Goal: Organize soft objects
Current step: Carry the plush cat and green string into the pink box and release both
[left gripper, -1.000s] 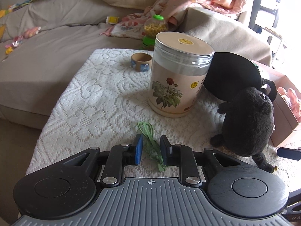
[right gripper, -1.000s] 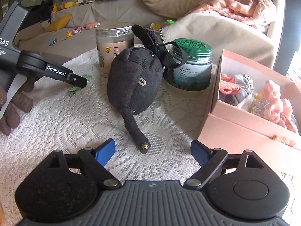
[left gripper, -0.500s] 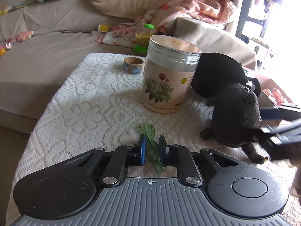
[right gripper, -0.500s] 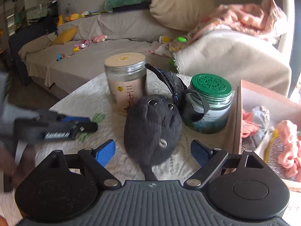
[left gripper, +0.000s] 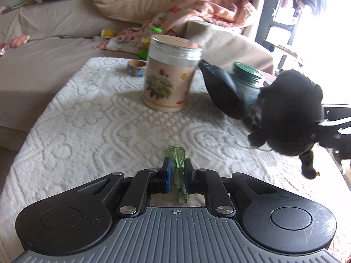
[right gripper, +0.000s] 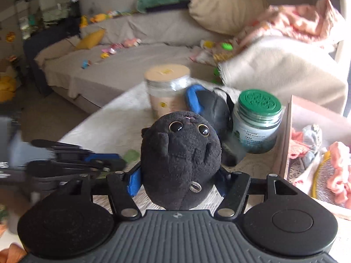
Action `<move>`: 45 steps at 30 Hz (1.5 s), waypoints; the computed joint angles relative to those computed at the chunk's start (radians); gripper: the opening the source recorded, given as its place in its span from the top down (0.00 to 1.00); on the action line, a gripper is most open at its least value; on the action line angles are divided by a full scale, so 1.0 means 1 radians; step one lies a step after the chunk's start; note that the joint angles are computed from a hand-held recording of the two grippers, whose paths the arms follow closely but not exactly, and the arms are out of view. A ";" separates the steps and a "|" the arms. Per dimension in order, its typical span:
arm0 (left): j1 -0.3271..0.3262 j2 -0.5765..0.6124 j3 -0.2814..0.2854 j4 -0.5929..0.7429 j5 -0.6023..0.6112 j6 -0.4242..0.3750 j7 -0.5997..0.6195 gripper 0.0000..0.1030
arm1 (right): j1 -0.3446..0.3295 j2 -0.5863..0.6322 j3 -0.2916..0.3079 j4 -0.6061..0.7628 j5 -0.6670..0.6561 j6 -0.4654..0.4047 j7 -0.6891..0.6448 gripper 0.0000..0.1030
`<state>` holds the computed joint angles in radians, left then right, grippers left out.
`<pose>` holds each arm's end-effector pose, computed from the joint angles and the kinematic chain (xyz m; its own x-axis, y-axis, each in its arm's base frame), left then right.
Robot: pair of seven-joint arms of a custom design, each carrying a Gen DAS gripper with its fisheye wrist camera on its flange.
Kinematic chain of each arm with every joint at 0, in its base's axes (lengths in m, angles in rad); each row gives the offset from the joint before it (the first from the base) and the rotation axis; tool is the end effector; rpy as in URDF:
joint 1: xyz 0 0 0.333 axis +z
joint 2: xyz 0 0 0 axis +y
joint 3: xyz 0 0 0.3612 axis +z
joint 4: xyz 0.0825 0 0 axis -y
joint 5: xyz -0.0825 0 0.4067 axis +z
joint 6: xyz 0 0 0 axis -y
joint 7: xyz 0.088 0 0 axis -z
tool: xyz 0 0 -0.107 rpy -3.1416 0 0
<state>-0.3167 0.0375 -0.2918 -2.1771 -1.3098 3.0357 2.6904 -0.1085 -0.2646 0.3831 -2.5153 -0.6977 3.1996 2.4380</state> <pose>0.5146 -0.2670 0.4591 -0.5260 -0.8216 0.2199 -0.6240 0.1971 -0.7562 0.4446 0.1981 0.4883 0.1869 -0.9806 -0.0599 -0.6077 -0.0675 -0.7913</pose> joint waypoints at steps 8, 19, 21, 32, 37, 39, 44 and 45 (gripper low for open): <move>-0.062 -0.129 -0.004 -0.102 -0.221 -0.046 0.223 0.86 | -0.100 -0.325 0.088 -0.217 0.080 0.014 0.034 0.37; -0.146 -0.247 -0.032 -0.061 -0.349 -0.080 0.480 0.86 | 0.013 -0.839 -0.064 -0.432 0.120 -0.208 -0.010 0.37; -0.156 -0.238 -0.045 -0.016 -0.365 -0.064 0.540 0.86 | 0.010 -0.886 -0.096 -0.434 0.120 -0.218 -0.027 0.37; -0.189 0.004 -0.061 0.296 0.034 -0.091 0.159 0.86 | -0.152 -0.808 -0.158 -0.357 0.154 -0.052 -0.126 0.37; -0.157 0.156 -0.074 0.439 0.235 -0.151 -0.032 0.86 | -0.164 -0.595 -0.211 -0.256 0.216 0.007 -0.193 0.37; -0.156 0.222 -0.067 0.501 0.341 -0.182 -0.130 0.86 | -0.196 -0.510 -0.196 -0.209 0.238 0.013 -0.209 0.37; -0.129 0.367 -0.080 0.654 0.471 -0.278 -0.280 0.86 | -0.160 -0.279 -0.235 -0.086 0.286 -0.011 -0.240 0.37; -0.119 0.396 -0.091 0.683 0.474 -0.289 -0.302 0.86 | -0.153 -0.235 -0.241 -0.060 0.294 -0.019 -0.240 0.37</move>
